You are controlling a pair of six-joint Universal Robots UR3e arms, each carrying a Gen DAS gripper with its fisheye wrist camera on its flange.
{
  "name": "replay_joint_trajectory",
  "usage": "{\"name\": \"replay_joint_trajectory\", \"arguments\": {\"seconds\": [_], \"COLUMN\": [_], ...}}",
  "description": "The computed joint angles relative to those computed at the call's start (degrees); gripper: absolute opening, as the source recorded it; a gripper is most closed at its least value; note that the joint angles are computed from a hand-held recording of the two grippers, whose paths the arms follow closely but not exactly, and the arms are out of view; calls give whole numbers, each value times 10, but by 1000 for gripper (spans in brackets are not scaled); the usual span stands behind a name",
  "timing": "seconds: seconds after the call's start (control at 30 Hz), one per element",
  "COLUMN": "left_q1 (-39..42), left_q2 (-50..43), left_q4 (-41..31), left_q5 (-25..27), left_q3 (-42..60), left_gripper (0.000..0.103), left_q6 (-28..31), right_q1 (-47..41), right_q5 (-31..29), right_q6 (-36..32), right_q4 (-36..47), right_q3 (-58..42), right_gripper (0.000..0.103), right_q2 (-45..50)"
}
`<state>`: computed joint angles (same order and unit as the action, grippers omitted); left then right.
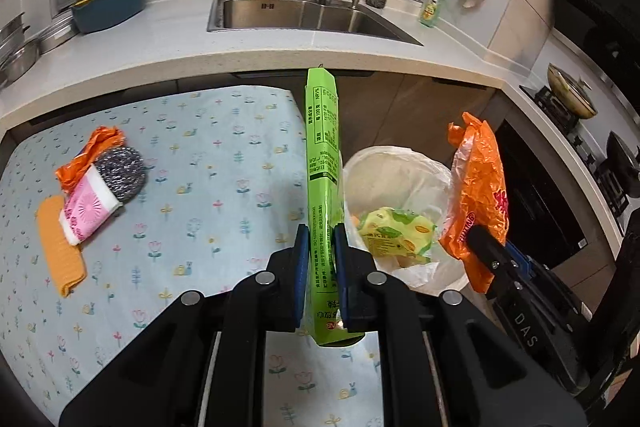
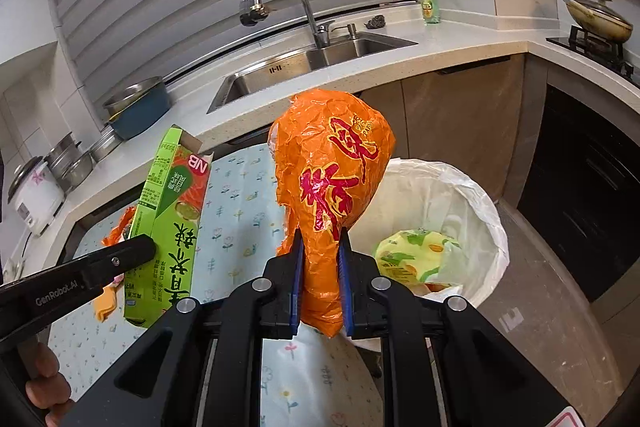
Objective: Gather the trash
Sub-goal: 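Carry the green box and orange bag over the bin and open both tools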
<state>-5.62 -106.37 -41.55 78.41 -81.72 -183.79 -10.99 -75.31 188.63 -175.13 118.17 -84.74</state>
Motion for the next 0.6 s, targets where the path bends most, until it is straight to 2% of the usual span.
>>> {"name": "replay_joint_trajectory", "arguments": {"seconds": [0.43,0.5,0.53,0.57,0.6], "left_q1": [-81,-88,-91,-92,-93], "left_q2": [-168,-184,-188,-189,-188], "left_q4": [-83,-86,-78,-69,-60], "left_q5": [-29,-20,-10,-3,3], "left_q3": [224,247,250,248,245], "left_gripper": [14,27,41,46,46], "left_q6": [1,-6,-10,-13,-15], "right_q1": [-92,-98,-99,-99,-99], "right_q5": [39,41,41,41,41], "right_q6": [-28,-30,-31,-31,-31], "right_q4": [-17,-20,-21,-22,-23], "right_q3": [51,53,52,52,49], "right_gripper": [14,14,14,14,15], "right_q2": [-9,-5,-2,1,5]}}
